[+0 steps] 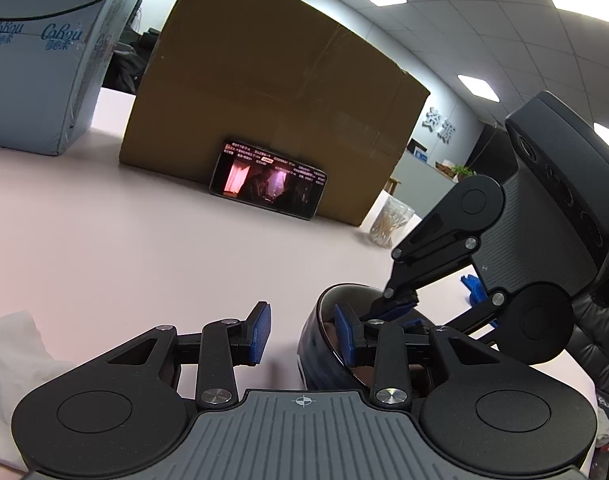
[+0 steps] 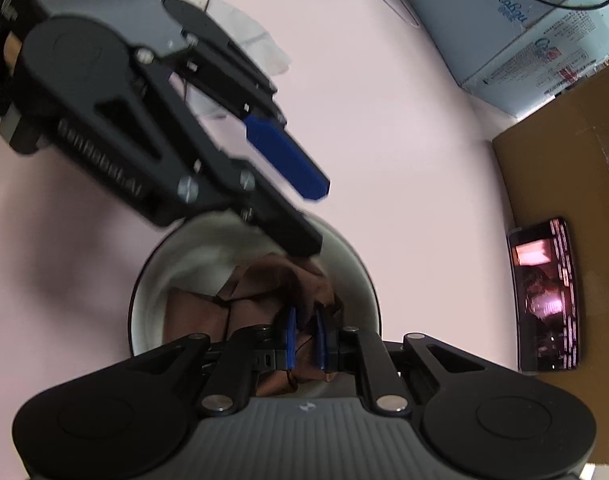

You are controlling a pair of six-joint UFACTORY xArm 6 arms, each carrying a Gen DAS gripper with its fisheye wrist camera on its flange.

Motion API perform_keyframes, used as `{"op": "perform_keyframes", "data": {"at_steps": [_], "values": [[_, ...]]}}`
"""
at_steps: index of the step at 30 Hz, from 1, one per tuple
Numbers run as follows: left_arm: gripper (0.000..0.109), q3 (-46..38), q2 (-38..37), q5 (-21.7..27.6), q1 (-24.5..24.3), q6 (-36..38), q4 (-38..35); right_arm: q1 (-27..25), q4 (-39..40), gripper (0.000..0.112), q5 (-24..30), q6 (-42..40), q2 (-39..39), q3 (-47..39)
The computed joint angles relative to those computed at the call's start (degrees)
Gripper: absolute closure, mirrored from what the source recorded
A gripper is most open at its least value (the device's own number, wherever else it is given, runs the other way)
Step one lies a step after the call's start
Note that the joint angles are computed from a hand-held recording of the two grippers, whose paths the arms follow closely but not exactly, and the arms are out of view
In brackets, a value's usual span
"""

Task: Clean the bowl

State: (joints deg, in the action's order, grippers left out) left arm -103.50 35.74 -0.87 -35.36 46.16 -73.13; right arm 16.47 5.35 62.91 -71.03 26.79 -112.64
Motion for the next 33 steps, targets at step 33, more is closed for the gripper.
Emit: {"op": "perform_keyframes", "data": {"at_steps": [33], "values": [[0.074,0.62,-0.52,-0.39,-0.11,1.08,-0.60,-0.31,2.23,0.095,6.77,-1.00,0.71,-5.70]]}}
